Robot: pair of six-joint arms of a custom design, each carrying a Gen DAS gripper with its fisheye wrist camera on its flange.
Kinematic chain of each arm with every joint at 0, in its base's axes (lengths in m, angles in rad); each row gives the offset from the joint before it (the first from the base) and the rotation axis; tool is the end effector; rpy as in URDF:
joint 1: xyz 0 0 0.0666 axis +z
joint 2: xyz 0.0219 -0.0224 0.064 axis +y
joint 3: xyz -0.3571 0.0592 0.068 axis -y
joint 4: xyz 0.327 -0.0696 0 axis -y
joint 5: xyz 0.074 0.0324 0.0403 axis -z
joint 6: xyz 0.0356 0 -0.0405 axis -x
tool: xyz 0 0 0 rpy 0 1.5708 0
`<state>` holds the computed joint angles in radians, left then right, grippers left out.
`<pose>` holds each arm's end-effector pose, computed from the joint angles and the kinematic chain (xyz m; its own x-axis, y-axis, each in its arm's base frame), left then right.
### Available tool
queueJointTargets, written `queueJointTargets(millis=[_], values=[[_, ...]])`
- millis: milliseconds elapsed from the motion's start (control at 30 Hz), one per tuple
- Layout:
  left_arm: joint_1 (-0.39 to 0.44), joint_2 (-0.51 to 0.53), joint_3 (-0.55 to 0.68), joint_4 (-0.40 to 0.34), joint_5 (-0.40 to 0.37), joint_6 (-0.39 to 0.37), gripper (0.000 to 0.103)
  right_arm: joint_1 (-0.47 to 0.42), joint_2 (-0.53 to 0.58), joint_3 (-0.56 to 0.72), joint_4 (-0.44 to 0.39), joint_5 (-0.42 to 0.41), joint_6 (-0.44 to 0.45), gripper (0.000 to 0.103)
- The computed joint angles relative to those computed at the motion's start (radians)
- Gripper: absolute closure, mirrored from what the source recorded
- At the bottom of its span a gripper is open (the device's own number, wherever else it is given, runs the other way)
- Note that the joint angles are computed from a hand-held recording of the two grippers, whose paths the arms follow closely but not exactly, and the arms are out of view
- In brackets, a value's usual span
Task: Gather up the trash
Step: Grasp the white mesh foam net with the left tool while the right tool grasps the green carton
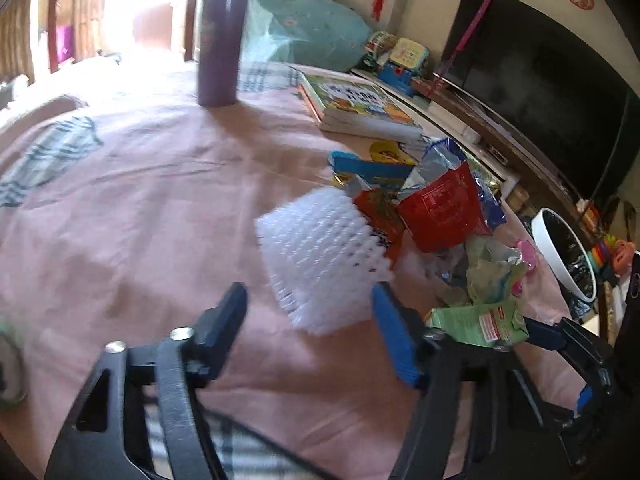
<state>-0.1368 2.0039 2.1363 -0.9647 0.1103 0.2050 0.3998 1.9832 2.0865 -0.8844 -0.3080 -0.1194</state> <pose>0.6246 -0.0903 0.3883 -0.7598 -0.0996 -0.6425 0.0555 0.9747 -0.2167 0.5754 0.2544 0.3881 -0.7117 -0.1775 -0.6797 -0.4879 0.8210 0.2965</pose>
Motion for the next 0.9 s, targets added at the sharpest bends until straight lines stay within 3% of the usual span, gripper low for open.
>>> queueJointTargets(millis=[33,67,200,233,267,300,633,900], values=[[0.002,0.015,0.019,-0.011,0.023,-0.002,0.063,0.0,0.011,0.018,-0.008,0.001,0.002,0.012],[0.004,0.027,0.033,-0.019,0.046,-0.007,0.068,-0.001,0.017,0.028,-0.015,-0.001,0.005,0.013],[0.0,-0.002,-0.016,0.024,0.046,-0.031,0.084,0.0,0.066,0.101,-0.058,-0.004,0.022,0.026],[0.0,-0.016,-0.037,0.036,0.047,-0.034,0.088,0.001,0.077,0.116,-0.071,-0.002,0.023,0.04],[0.001,-0.032,-0.062,0.049,0.047,-0.033,0.089,0.002,0.082,0.122,-0.078,0.001,0.025,0.061],[0.003,-0.047,-0.084,0.058,0.047,-0.03,0.089,0.004,0.083,0.123,-0.082,-0.002,0.024,0.066],[0.014,-0.186,-0.274,0.149,0.051,0.016,0.093,0.009,-0.033,-0.053,-0.017,-0.033,0.05,0.069],[-0.042,-0.262,-0.343,0.184,0.07,0.003,0.093,-0.036,-0.161,-0.242,0.062,-0.026,0.011,0.069]])
